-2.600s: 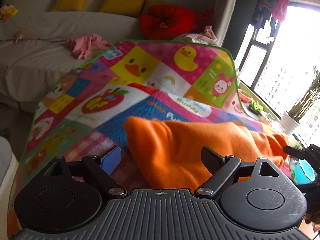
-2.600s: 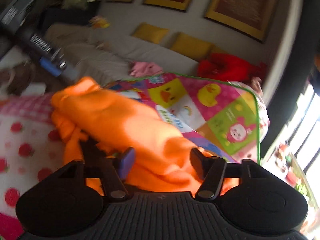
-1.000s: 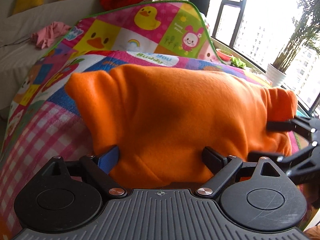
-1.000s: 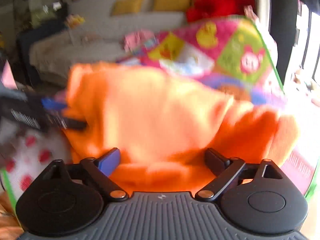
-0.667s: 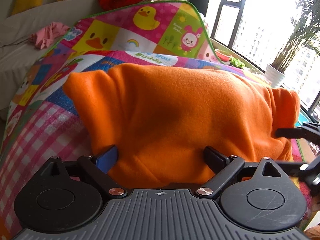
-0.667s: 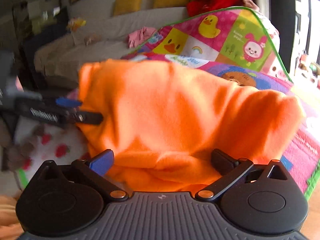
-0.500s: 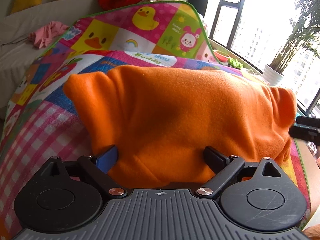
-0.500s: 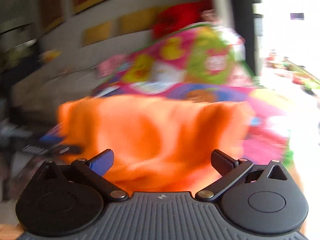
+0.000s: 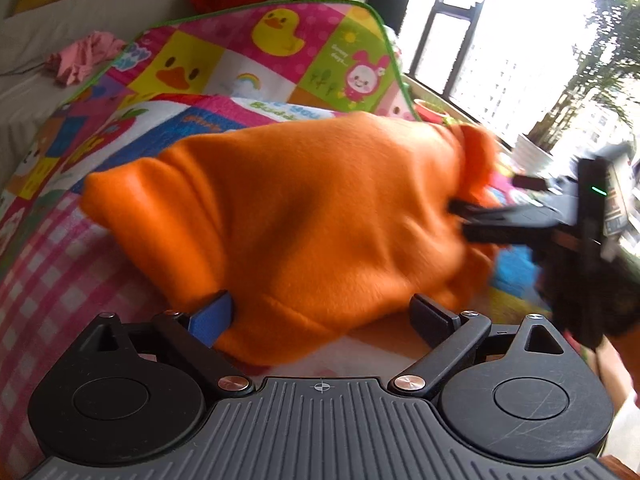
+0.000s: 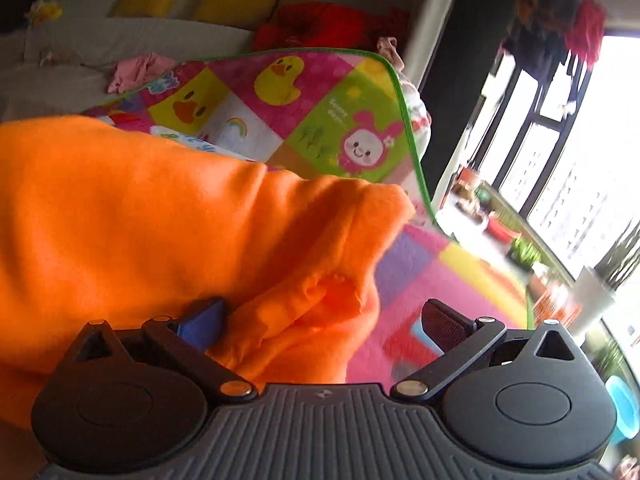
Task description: Fold clothes
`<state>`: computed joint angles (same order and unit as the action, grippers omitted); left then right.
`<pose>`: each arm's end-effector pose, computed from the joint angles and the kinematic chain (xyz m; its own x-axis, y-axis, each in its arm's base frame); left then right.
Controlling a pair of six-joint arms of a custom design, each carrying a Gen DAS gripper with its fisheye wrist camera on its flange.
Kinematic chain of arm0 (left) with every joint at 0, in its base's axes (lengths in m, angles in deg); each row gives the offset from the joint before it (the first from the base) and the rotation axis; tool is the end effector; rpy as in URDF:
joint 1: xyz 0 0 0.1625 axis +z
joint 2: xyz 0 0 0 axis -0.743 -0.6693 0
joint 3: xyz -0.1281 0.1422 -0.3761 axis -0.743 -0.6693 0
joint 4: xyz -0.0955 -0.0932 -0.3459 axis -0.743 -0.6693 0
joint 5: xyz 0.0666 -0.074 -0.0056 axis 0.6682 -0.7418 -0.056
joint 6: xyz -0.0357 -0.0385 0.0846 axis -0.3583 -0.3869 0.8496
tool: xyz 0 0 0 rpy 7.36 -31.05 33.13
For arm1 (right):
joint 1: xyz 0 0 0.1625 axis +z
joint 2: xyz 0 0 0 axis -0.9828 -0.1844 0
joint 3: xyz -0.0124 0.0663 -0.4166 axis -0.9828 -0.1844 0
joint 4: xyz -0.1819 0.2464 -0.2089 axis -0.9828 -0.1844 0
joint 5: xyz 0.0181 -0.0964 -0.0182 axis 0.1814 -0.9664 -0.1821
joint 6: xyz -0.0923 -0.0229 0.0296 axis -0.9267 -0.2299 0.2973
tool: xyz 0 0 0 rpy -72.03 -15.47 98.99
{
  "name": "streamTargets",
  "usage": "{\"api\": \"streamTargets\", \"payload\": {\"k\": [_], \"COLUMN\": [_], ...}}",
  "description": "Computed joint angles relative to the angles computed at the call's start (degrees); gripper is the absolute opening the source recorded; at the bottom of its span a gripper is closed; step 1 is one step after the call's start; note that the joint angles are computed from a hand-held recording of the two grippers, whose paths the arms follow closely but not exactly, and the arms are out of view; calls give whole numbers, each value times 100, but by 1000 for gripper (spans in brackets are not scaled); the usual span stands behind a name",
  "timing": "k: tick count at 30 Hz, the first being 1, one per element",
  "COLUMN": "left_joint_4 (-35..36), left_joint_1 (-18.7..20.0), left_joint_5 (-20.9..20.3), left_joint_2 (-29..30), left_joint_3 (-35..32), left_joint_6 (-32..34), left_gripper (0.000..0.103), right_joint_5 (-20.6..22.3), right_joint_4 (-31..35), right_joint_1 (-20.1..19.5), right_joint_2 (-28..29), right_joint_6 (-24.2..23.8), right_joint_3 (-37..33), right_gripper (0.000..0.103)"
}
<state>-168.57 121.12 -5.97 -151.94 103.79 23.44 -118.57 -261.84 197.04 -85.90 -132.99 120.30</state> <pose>0.0540 -0.4303 0.3449 -0.8323 0.2161 -0.5104 0.4960 0.7014 -0.5119 0.3522 -0.5394 -0.0802 -0.4141 -0.2042 0.8871 -0.8333 0.4773 -0.2791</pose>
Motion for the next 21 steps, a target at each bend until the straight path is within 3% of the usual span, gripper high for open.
{"api": "streamTargets", "payload": {"k": [5,9,14,18,21], "left_joint_4": [-172,-992,-1418,-1187,-1173], "left_joint_1": [-57,-38,240,477,489], "left_joint_5": [-250,244,1211,1072,1024], "left_joint_2": [-418,-224,575,679,653], "left_joint_3": [77,-121,-657,-894,-867], "left_joint_6": [-84,-171,515,416,351], "left_gripper": [97,97,97,97,97], "right_joint_5": [116,268,508,1132,1627], "right_joint_4": [453,379,185,-896,-761], "right_joint_1": [-108,-167,-88,130,292], "right_joint_2": [-267,-515,-764,-772,-717], "right_joint_6": [245,693,1199,735,366], "right_joint_3": [265,761,1171,1338,1160], "right_gripper": [103,103,103,103,103]}}
